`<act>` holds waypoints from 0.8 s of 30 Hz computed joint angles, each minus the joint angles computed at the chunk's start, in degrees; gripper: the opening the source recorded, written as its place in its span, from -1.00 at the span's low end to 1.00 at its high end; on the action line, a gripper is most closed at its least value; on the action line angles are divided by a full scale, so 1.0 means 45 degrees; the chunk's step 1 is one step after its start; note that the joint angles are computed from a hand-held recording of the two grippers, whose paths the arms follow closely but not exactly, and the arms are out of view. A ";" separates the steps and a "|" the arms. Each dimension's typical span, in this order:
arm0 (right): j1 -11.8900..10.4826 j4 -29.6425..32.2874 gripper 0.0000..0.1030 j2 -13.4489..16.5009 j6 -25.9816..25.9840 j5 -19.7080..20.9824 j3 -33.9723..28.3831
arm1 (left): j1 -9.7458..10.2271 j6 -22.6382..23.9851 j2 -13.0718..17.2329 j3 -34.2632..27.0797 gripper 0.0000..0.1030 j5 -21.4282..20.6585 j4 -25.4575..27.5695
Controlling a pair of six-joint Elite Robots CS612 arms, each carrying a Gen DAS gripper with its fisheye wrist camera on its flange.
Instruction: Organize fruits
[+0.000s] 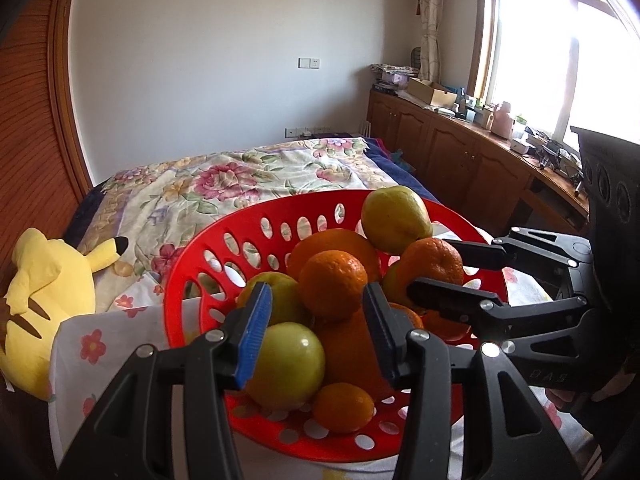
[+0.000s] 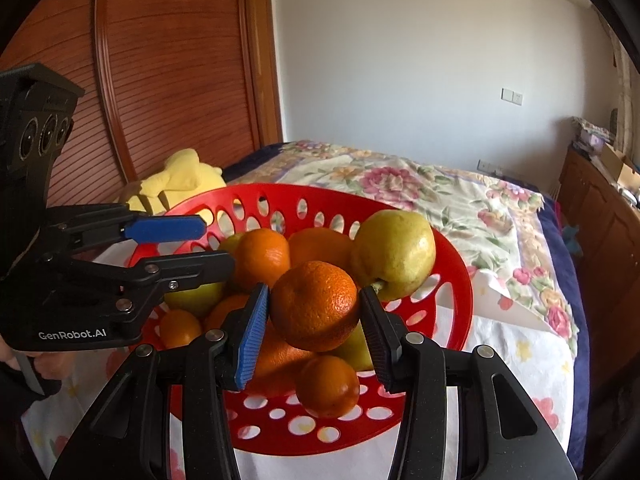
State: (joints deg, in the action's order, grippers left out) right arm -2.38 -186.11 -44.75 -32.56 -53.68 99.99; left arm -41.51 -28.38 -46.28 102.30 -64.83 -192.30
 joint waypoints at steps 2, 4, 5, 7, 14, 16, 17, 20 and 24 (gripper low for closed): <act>-0.0018 0.0132 -0.10 -0.0014 0.0021 0.0120 0.0019 | -0.0046 -0.0025 -0.0045 0.0080 -0.08 0.0139 -0.0031; -0.0027 0.0277 -0.10 -0.0031 -0.0047 0.0147 0.0074 | -0.0108 -0.0077 -0.0092 0.0178 -0.07 0.0295 -0.0029; -0.0007 0.0155 -0.09 -0.0024 -0.0013 0.0022 0.0117 | -0.0140 -0.0122 -0.0120 0.0243 -0.06 0.0382 -0.0038; 0.0017 -0.0154 -0.09 -0.0008 0.0091 -0.0143 0.0215 | -0.0183 -0.0184 -0.0158 0.0340 -0.04 0.0520 -0.0046; -0.0092 -0.0746 0.02 -0.0109 0.0621 -0.0149 0.0528 | -0.0393 -0.0620 -0.0342 0.0830 0.01 0.1053 -0.0244; -0.0153 -0.0981 0.04 -0.0145 0.0823 -0.0140 0.0639 | -0.0468 -0.0720 -0.0380 0.0934 0.02 0.1188 -0.0300; -0.0194 -0.1169 0.07 -0.0168 0.0966 -0.0115 0.0717 | -0.0495 -0.0763 -0.0400 0.0983 0.03 0.1233 -0.0325; -0.0280 -0.1440 0.11 -0.0219 0.1294 -0.0047 0.0860 | -0.0609 -0.0855 -0.0448 0.1128 0.05 0.1399 -0.0431; -0.0409 -0.1905 0.16 -0.0304 0.1597 -0.0035 0.1156 | -0.0840 -0.0849 -0.0511 0.1349 0.10 0.1763 -0.0635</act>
